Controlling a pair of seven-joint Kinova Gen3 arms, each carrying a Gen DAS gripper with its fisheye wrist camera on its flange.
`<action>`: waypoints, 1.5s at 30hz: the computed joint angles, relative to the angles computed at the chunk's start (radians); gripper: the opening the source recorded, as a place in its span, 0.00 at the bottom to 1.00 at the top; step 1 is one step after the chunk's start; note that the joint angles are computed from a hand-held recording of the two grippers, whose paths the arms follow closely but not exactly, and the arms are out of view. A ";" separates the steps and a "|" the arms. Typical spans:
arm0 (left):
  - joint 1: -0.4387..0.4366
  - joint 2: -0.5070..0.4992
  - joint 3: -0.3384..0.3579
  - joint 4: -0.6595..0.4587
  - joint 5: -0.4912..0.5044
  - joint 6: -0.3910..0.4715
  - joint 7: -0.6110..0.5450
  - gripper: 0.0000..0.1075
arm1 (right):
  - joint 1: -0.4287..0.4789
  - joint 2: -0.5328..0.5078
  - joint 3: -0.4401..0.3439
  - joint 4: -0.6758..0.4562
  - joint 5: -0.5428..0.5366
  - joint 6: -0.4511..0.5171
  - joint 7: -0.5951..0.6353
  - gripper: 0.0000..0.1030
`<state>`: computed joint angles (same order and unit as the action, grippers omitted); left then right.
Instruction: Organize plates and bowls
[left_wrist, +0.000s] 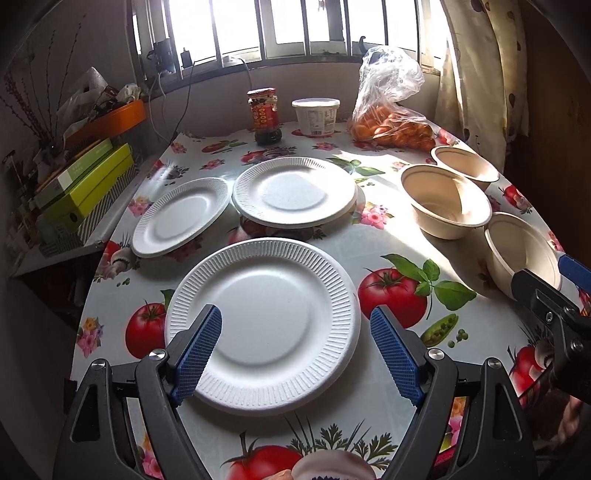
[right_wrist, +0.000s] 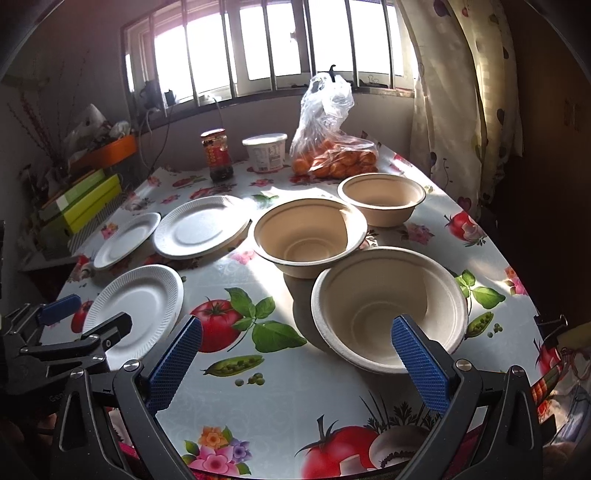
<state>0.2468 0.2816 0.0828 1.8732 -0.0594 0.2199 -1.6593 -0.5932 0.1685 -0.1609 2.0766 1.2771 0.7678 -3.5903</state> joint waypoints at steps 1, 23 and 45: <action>-0.013 0.007 0.018 -0.023 -0.004 0.025 -0.016 0.77 | 0.002 0.001 0.002 -0.011 -0.011 0.007 0.007 1.00; 0.187 0.049 -0.179 -0.080 -0.179 0.125 0.360 0.77 | 0.081 0.030 0.054 -0.057 -0.128 -0.185 0.289 1.00; 0.028 -0.004 -0.045 -0.001 -0.151 0.052 0.304 0.77 | 0.007 0.039 0.059 -0.069 -0.134 -0.104 0.208 1.00</action>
<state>0.2752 0.2779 0.0375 1.8726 -0.2108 0.2716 -1.3558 -0.5859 0.2076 -0.1022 2.0081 1.1435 0.6642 -3.3824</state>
